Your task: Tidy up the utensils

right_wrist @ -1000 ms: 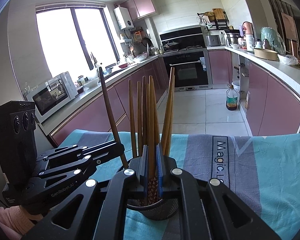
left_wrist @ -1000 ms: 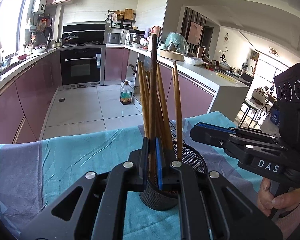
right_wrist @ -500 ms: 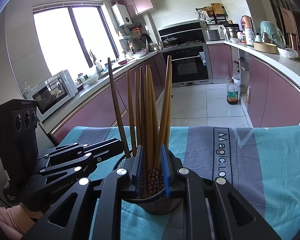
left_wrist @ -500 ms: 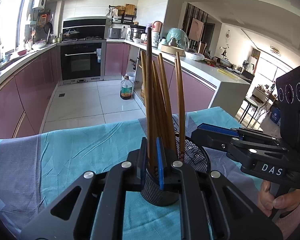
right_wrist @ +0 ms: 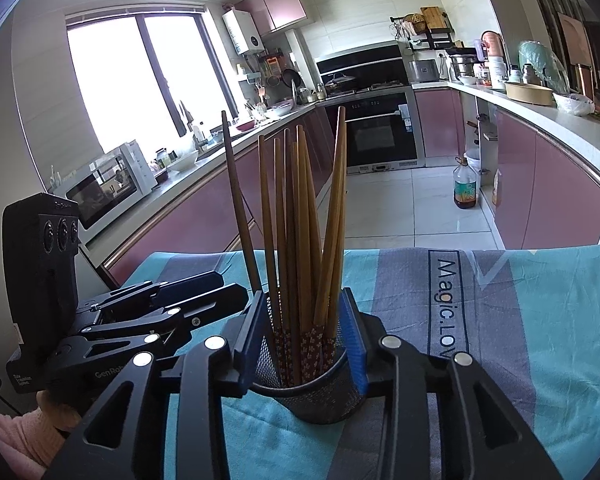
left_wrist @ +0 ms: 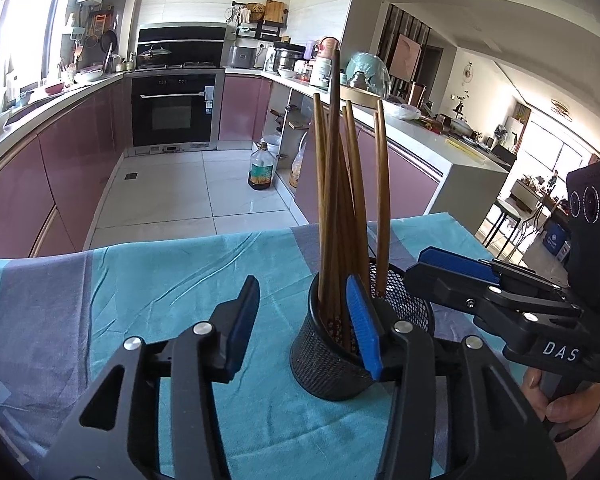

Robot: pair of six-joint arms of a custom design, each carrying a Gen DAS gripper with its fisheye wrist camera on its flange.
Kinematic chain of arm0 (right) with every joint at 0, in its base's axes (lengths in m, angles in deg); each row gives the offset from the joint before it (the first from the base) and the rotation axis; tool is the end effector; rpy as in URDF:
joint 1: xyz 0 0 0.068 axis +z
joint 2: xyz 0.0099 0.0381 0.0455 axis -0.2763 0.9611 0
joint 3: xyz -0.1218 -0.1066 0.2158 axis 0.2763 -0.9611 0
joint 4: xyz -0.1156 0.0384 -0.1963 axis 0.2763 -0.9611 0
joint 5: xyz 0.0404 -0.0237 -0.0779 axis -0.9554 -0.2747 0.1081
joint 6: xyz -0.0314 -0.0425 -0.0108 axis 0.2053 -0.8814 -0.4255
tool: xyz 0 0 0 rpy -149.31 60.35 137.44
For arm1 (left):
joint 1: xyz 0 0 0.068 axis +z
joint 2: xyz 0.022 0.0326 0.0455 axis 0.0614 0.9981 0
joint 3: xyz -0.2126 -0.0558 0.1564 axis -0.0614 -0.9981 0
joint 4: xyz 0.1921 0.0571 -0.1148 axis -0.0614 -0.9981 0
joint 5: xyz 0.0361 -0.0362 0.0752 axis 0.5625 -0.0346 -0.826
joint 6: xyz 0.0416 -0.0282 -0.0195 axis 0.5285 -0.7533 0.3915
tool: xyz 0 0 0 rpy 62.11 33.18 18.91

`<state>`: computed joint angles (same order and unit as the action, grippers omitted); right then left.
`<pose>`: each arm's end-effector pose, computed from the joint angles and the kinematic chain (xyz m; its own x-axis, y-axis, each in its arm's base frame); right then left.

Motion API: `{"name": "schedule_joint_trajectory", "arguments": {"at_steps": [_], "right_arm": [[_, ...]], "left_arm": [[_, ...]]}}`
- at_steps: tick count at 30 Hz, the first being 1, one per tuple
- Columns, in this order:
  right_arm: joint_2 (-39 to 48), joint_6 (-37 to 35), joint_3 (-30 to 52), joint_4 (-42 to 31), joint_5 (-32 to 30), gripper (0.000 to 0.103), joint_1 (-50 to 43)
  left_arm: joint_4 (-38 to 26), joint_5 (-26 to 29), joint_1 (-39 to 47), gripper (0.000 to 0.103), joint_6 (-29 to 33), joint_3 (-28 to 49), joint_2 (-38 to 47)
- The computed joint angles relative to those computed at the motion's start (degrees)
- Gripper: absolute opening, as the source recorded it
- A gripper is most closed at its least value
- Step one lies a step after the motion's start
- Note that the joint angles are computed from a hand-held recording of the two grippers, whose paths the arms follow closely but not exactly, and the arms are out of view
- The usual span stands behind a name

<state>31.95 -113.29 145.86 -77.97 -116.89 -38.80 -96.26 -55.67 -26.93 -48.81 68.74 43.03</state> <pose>0.2669 -0.0814 0.2787 -0.6071 -0.1034 -0.7878 -0.5366 0.7846 0.3106 0.2457 -0.1375 0.2841 -0.6145 -0.0569 -0.7869 0.1700 0.9644 -0.2024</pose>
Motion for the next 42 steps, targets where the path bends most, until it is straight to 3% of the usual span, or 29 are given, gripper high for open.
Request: {"name": "schedule_joint_trajectory", "arguments": {"at_steps": [10,14,19,26,42], "right_arm": [[-4.2,0.7,-4.3,2.4,0.7,0.057,1.0],[-7.0,1.6,-6.9,4.1,0.7,0.076,0.8],[-10.0,2.1,-9.4,4.7,0.3,0.084,0.6],[-16.8,4.2,-15.9,9.1,0.9,0.096,1.8],[-32.1,10.5,-27.6,16.0,2.5,0.096,4.0]], "left_arm": [[-2.3,-2.8,-0.1,0.072,-1.1,-3.9,-5.9],[-3.0,-5.7,-0.5,0.088,-1.8,-6.3,-9.7],[-4.7,-9.2,-1.2,0.097,-3.2,-9.2,-14.7],[-8.9,-12.0,-1.1,0.097,-5.0,-13.3,-23.0],[-21.8,-28.2,-13.3,0.097,-10.9,-15.8,-38.6]]}}
